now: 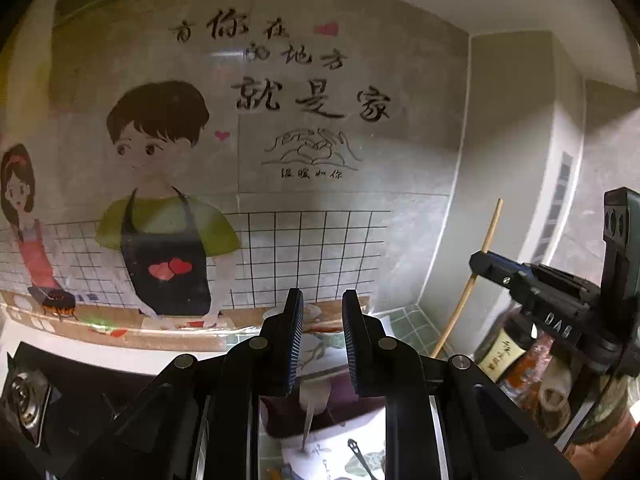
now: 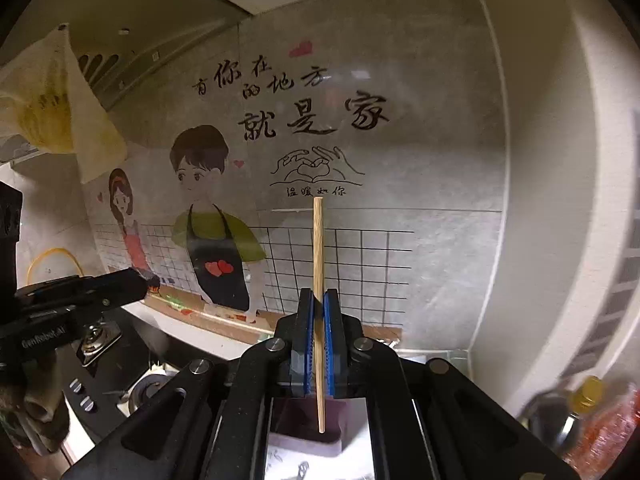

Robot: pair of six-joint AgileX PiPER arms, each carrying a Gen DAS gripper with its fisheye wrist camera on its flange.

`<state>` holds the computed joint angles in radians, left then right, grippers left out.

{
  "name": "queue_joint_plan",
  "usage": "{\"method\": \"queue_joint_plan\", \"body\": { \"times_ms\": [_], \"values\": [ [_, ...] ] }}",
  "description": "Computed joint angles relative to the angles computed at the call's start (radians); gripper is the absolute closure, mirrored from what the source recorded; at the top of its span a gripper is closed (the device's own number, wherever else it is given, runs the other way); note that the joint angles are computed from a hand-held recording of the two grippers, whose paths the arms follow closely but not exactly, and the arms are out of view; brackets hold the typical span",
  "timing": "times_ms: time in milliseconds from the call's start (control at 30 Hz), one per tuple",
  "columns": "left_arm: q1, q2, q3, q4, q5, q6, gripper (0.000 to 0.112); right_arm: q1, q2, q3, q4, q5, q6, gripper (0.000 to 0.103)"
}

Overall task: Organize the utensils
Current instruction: 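Lift the chopstick upright with the right gripper toward the purple holder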

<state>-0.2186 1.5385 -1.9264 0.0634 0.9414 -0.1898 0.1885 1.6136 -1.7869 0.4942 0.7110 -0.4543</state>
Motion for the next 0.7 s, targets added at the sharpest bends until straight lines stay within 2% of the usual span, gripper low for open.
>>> {"method": "queue_joint_plan", "body": {
  "times_ms": [67,133,233,300,367,500,567,700],
  "values": [
    [0.023,0.034,0.006,-0.032,-0.021,0.02,0.092,0.028,0.048,-0.013,-0.039,-0.025,0.038,0.098],
    [0.041,0.063,0.033,-0.064,-0.047,0.04,0.092,0.028,0.076,0.022,-0.014,-0.056,0.023,0.098],
    [0.083,0.102,0.07,-0.146,-0.06,0.091,0.092,0.042,0.149,0.01,-0.035,-0.048,0.046,0.098],
    [0.106,0.092,0.151,-0.195,-0.083,0.13,0.092,0.061,0.183,0.015,-0.09,-0.06,0.075,0.098],
    [0.121,0.07,0.255,-0.236,-0.111,0.176,0.092,0.054,0.189,0.033,-0.059,-0.057,0.046,0.099],
    [0.123,0.049,0.43,-0.333,-0.14,0.288,0.091,0.03,0.138,0.113,-0.002,-0.082,-0.015,0.099],
    [0.109,0.058,0.49,-0.387,-0.146,0.349,0.09,0.008,0.113,0.127,0.021,-0.065,-0.037,0.099],
    [0.032,0.146,0.567,-0.522,-0.127,0.511,0.089,-0.026,0.049,0.19,0.02,-0.069,-0.041,0.099]
  ]
}}
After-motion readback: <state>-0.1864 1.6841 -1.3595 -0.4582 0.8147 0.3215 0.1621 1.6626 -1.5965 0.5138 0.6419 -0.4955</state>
